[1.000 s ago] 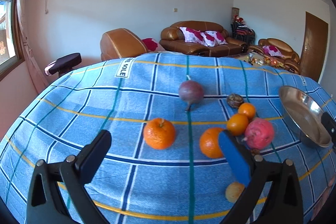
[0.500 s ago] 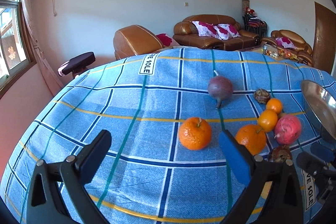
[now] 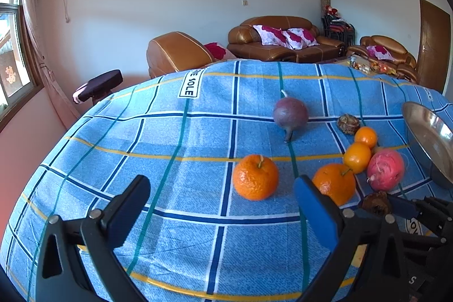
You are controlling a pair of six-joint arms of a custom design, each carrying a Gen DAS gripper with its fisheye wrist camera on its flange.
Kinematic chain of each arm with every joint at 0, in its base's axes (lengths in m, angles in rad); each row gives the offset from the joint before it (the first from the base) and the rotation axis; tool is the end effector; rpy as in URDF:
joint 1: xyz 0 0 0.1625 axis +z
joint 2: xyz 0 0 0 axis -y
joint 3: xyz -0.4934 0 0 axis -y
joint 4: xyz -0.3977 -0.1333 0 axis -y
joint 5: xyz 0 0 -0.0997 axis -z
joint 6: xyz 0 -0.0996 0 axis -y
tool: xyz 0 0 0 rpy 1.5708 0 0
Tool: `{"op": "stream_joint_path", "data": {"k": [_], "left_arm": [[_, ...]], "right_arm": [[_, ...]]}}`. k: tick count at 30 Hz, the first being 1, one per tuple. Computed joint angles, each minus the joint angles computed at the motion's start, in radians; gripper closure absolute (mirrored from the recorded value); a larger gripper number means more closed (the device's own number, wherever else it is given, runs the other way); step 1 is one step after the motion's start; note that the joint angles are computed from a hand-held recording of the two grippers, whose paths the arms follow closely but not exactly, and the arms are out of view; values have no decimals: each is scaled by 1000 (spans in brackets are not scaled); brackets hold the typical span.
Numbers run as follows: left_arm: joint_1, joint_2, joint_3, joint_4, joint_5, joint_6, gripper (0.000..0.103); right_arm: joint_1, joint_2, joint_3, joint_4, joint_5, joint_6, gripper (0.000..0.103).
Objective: Organize fruits
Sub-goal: 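Close the right gripper on the brown mangosteen and lift it, then carry the mangosteen over the steel bowl with the right gripper while the left gripper grasps a mandarin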
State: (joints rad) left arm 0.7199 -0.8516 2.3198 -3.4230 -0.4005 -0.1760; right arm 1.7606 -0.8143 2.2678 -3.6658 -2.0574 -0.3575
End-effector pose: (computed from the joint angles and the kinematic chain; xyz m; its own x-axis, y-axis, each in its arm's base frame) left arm -0.2071 -0.4809 0.1394 -0.6305 -0.0424 -0.7750 0.5959 0.6133 -0.5183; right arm 0.1829 -0.4921 0.1155 -0.8097 -0.1741 0.5604 -0.4638 0.7749 -0.4295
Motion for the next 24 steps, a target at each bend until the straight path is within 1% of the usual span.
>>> {"op": "stream_joint_path", "data": {"k": [5, 7, 9, 12, 14, 15, 16, 17, 18, 21, 24], "left_arm": [[8, 3, -1, -19, -24, 9, 0], [10, 2, -1, -26, -47, 18, 0], [16, -8, 4, -43, -108, 33, 0], [28, -20, 6, -73, -214, 52, 0], [35, -22, -4, -56, -269, 52, 0], [43, -27, -13, -30, -311, 46, 3], [48, -28, -25, 3, -346, 40, 5], [49, -24, -37, 43, -361, 36, 12], [47, -16, -50, 75, -363, 40, 16], [38, 17, -78, 122, -364, 70, 19], [35, 47, -113, 182, -360, 91, 30]], "right_arm": [[1, -20, 17, 15, -10, -46, 55], [-6, -37, 45, -34, 4, -64, 55], [-10, -55, 80, -139, 22, -99, 55], [-14, -51, 119, -378, 22, -171, 55], [-27, -28, 130, -522, 22, -220, 55], [-36, -26, 132, -549, 23, -220, 55], [-45, -30, 131, -545, 22, -203, 55], [-50, -35, 127, -529, 17, -182, 55], [-55, -42, 124, -517, 18, -170, 55], [-62, -50, 127, -540, 21, -173, 55], [-66, -55, 130, -556, 25, -173, 55]]}}
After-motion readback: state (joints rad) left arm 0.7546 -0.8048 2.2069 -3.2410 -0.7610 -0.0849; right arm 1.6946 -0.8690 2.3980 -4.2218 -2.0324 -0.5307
